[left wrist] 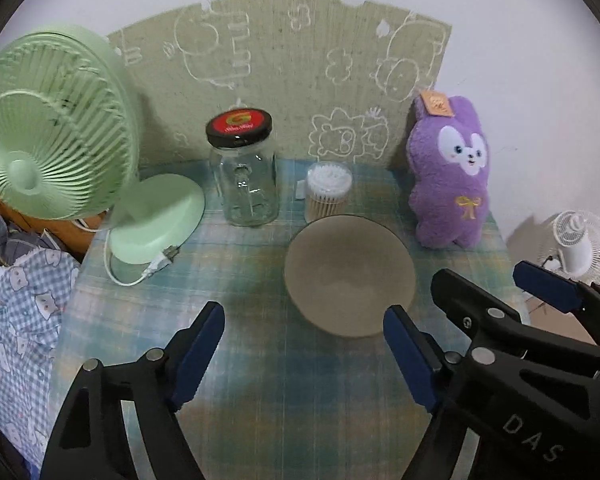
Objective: Organize plates and bowls
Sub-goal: 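Move both tools to the cream bowl by the glass jar, then grasp the cream bowl rim with both tools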
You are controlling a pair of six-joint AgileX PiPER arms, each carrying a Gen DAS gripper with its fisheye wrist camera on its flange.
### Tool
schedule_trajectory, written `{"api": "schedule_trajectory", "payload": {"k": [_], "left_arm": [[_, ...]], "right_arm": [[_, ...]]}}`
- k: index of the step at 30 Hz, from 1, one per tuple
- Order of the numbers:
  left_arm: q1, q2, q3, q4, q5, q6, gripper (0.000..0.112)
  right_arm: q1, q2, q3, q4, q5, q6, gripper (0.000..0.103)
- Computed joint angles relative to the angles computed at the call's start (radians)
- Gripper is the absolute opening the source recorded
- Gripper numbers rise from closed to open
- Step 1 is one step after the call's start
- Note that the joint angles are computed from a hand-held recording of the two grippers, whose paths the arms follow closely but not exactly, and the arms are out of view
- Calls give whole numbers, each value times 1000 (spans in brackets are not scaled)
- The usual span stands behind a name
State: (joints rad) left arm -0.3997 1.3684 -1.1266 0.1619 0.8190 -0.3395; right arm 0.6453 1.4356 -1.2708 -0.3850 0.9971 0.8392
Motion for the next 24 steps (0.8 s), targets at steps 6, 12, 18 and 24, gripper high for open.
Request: {"api": "schedule_trajectory", "payload": {"k": [6,12,18,24], "left_arm": [[19,145,-53,23,-65,-9,74],[32,250,-75,70,-104,-22,64],[37,307,-96,52,-115,14,45],[23,337,-119,55,-113,29,35]], "right_arm": [[-101,92,14,25,-143,-50,72],[-156,188,19,60,-241,-94,66],[-195,247,25,132,-299,-148,46],[-209,268,21,182,-316,-187,31]]}}
